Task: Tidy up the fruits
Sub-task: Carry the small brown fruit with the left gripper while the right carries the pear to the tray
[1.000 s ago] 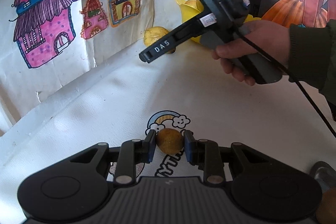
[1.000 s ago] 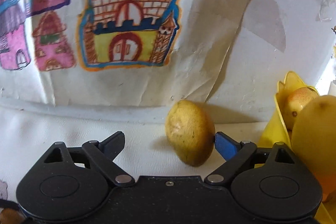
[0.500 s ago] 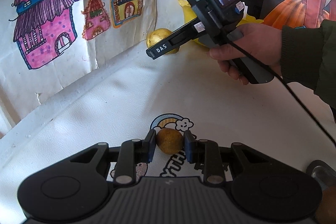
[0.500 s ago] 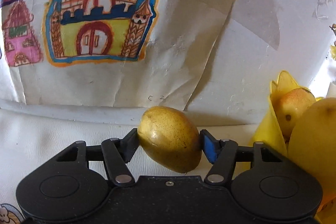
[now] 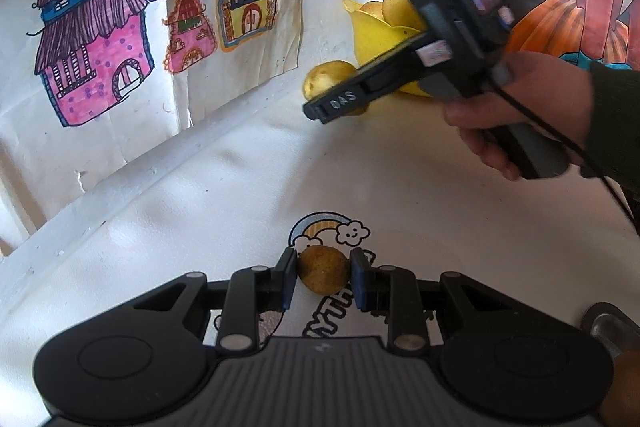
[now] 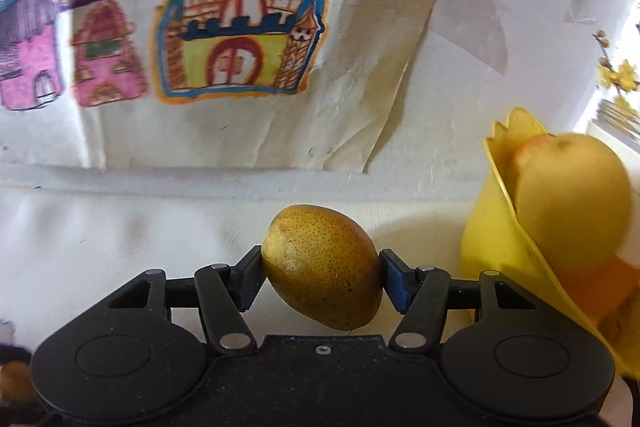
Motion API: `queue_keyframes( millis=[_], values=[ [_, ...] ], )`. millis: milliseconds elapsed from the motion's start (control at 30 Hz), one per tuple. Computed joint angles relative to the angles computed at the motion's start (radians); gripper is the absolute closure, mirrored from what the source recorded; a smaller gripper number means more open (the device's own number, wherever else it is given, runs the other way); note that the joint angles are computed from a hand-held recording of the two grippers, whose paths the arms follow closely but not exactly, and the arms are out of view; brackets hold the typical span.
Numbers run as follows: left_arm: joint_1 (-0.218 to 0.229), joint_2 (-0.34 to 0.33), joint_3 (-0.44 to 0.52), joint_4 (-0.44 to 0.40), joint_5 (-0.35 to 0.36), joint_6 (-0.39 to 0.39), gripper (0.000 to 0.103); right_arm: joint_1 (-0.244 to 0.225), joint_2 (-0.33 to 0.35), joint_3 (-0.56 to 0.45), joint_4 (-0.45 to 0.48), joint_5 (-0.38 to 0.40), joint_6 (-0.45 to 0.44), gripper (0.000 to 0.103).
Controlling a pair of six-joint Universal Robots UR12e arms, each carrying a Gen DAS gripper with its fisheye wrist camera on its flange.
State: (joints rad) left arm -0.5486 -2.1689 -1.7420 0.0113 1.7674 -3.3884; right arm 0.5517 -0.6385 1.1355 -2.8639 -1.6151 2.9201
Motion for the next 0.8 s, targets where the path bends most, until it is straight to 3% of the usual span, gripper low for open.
queue_keyframes(
  millis=[800],
  values=[
    [-0.039,0.061,-0.064,0.005,0.069,0.003,0.072,0.054,-0.226,0.304,-0.058,-0.051,0.026,0.041]
  ],
)
